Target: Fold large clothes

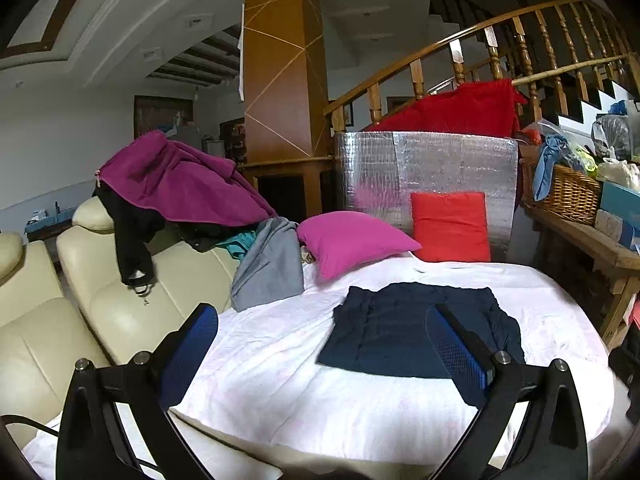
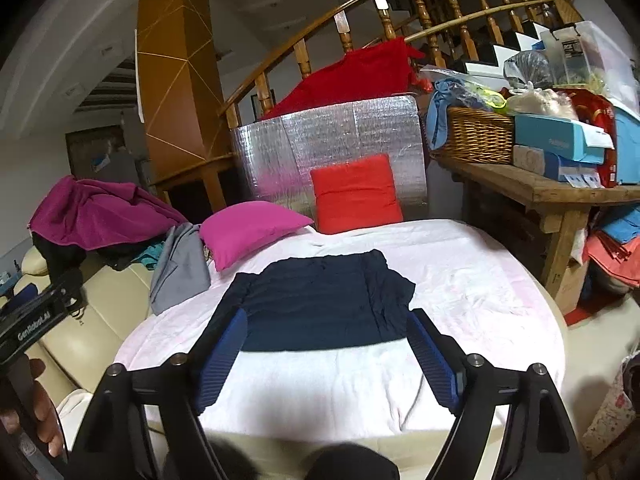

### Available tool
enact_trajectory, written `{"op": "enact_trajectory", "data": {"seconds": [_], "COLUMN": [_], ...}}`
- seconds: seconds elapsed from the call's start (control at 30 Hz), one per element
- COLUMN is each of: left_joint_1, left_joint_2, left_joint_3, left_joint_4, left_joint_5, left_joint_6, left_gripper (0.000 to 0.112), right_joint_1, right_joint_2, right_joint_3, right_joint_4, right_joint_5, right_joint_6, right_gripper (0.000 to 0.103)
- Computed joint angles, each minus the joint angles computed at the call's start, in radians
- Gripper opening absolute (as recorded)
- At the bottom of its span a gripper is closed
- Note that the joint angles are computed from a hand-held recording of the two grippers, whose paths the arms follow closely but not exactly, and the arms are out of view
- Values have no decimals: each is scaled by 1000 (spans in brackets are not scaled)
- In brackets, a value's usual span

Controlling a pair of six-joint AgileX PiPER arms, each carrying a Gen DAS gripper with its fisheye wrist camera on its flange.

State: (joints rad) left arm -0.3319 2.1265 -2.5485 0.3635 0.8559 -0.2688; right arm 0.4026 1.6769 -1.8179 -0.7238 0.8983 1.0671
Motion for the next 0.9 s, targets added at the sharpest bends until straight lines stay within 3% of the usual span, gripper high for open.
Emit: {"op": "enact_trajectory", "data": {"seconds": [0.1, 0.3, 0.9], "left_joint_1": [-6, -19, -51], "left_joint_2": [-87, -153, -248], "left_joint_3": [160, 272, 423], "left_joint_4": [51, 74, 95], "left_joint_5": [-80, -118, -169], "left_joint_6": [-50, -60, -76], "left_gripper": [103, 103, 103], "right_joint_1": [31, 64, 114], "right_joint_2": [-14, -36, -62], "right_joint_3": [21, 45, 76], "right_joint_4": [-15, -39, -107], "right_joint_5": [17, 31, 66], "right_joint_6": [19, 70, 127], "right_gripper": [85, 85, 85]}}
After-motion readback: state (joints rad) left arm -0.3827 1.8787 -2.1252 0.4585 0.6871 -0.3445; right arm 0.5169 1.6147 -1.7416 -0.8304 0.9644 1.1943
